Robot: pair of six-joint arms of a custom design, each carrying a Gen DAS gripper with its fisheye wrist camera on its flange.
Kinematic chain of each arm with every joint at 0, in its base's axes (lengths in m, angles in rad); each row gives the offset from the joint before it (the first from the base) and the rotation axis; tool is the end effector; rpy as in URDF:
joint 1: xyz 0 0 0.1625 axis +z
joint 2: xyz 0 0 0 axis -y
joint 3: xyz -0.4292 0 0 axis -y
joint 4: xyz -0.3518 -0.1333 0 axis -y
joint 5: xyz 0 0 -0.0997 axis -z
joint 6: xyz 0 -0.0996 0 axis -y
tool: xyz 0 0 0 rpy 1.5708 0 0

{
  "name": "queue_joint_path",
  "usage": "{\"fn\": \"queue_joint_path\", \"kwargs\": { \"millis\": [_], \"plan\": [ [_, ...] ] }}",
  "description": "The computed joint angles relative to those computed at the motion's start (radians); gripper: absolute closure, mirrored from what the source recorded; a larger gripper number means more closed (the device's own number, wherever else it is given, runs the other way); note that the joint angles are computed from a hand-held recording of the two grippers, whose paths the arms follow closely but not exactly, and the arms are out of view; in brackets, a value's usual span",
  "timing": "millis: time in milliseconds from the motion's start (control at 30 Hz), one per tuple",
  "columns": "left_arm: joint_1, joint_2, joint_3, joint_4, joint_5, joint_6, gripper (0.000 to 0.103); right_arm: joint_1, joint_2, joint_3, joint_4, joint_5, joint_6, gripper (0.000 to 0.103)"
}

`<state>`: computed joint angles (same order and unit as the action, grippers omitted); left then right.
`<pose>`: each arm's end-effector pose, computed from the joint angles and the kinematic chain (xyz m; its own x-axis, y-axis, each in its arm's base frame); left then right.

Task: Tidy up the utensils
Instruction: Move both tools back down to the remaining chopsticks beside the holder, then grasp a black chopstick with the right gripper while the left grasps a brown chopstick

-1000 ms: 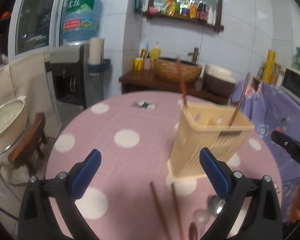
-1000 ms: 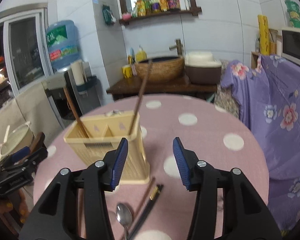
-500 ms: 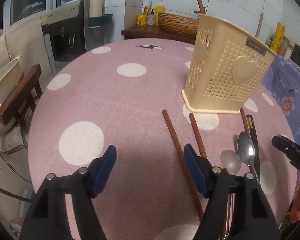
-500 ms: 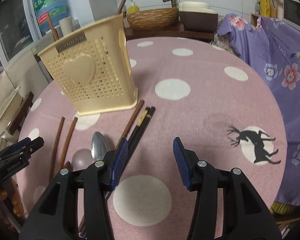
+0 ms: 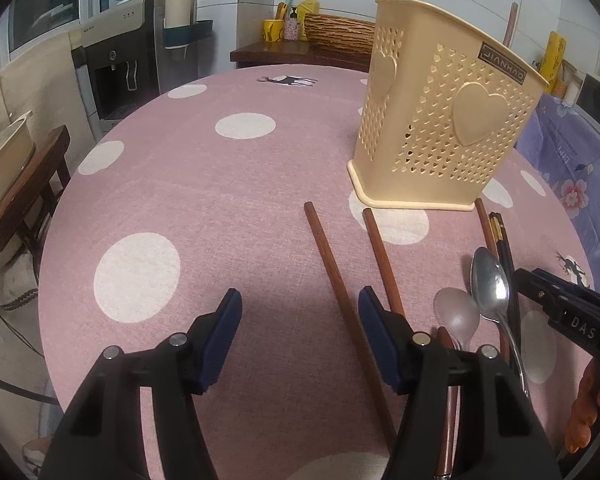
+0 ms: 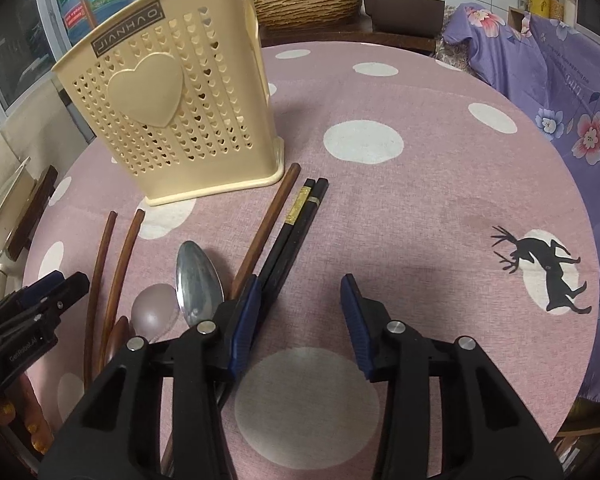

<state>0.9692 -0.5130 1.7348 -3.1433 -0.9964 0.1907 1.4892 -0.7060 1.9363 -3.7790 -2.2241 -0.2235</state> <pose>-0.1945 -0.6144 -0.0017 -0.6826 0.4622 -0.5661 0.6731 0.6993 -0.2406 0.0264 -0.5694 0.1479 -0.7418 0.4296 0.5150 -0.1219 0.6687 -0.7334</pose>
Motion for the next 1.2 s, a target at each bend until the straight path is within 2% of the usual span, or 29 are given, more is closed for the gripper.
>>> {"fn": "queue_joint_path", "kwargs": {
  "millis": [300, 433, 633, 933, 1200],
  "plan": [
    [0.004, 0.003, -0.009, 0.011, 0.010, -0.007, 0.043, -0.011, -0.023, 0.006, 0.011, -0.016, 0.038, 0.077],
    [0.003, 0.006, -0.025, 0.022, 0.011, -0.010, 0.043, -0.029, -0.055, 0.022, 0.034, 0.020, 0.095, 0.077],
    [-0.009, 0.035, -0.081, 0.059, 0.027, 0.001, 0.043, -0.031, -0.059, -0.009, 0.066, 0.005, 0.139, 0.077],
    [-0.014, 0.086, -0.157, 0.114, 0.070, -0.016, 0.062, -0.027, -0.043, -0.077, 0.139, -0.026, 0.180, 0.078],
    [-0.020, 0.114, -0.202, 0.134, 0.098, -0.008, 0.079, -0.023, -0.007, -0.169, 0.177, -0.081, 0.174, 0.092]
  ]
}}
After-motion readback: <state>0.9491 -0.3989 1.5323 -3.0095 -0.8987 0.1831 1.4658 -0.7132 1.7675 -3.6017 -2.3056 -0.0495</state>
